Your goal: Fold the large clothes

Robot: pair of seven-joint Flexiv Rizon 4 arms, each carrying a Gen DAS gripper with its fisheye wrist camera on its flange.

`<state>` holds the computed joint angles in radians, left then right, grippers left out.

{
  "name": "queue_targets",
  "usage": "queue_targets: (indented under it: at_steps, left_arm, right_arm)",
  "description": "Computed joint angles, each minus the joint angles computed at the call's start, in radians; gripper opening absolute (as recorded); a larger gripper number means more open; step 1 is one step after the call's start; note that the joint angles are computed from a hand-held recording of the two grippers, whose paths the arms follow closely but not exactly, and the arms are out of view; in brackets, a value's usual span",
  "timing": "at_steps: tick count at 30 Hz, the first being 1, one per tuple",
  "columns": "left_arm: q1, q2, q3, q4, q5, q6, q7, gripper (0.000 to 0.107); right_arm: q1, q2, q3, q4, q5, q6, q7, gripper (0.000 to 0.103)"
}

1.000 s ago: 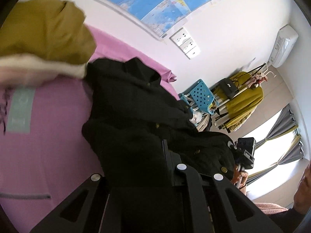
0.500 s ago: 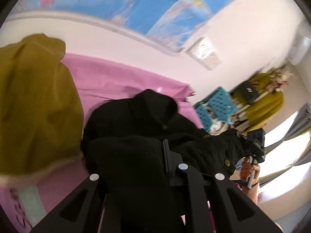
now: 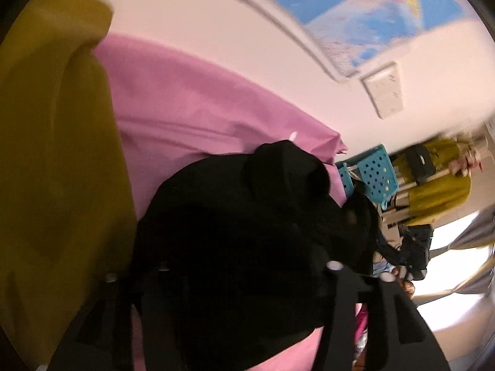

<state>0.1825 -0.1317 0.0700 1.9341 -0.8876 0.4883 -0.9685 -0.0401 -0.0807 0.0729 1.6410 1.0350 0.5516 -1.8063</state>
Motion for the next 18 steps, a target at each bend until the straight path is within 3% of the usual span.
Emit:
queue_targets:
  at_steps: [1, 4, 7, 10, 15, 18]
  left_arm:
    - [0.003, 0.017, 0.0, 0.018, -0.039, -0.01, 0.041, 0.065]
    - [-0.007, 0.062, 0.008, 0.063, -0.088, 0.001, 0.13, 0.067]
    - [-0.031, 0.091, 0.011, 0.089, -0.06, 0.025, 0.189, 0.068]
    - [-0.063, 0.098, 0.002, 0.101, 0.013, 0.076, 0.192, 0.068]
    - [-0.118, 0.089, -0.021, 0.117, 0.101, 0.18, 0.215, 0.074]
    - [-0.15, 0.074, -0.038, 0.122, 0.158, 0.277, 0.204, 0.075]
  right_arm:
    - [0.007, 0.014, 0.009, 0.009, -0.018, -0.005, -0.025, 0.077]
    - [0.065, 0.04, 0.044, 0.043, -0.149, 0.018, -0.094, 0.077]
    - [0.145, 0.024, 0.078, 0.078, -0.308, 0.117, -0.084, 0.076]
    - [0.226, -0.027, 0.1, 0.123, -0.547, 0.273, 0.016, 0.076]
    - [0.263, -0.104, 0.1, 0.133, -0.702, 0.356, 0.125, 0.064]
    - [0.227, -0.108, 0.116, 0.111, -0.661, 0.323, 0.119, 0.062]
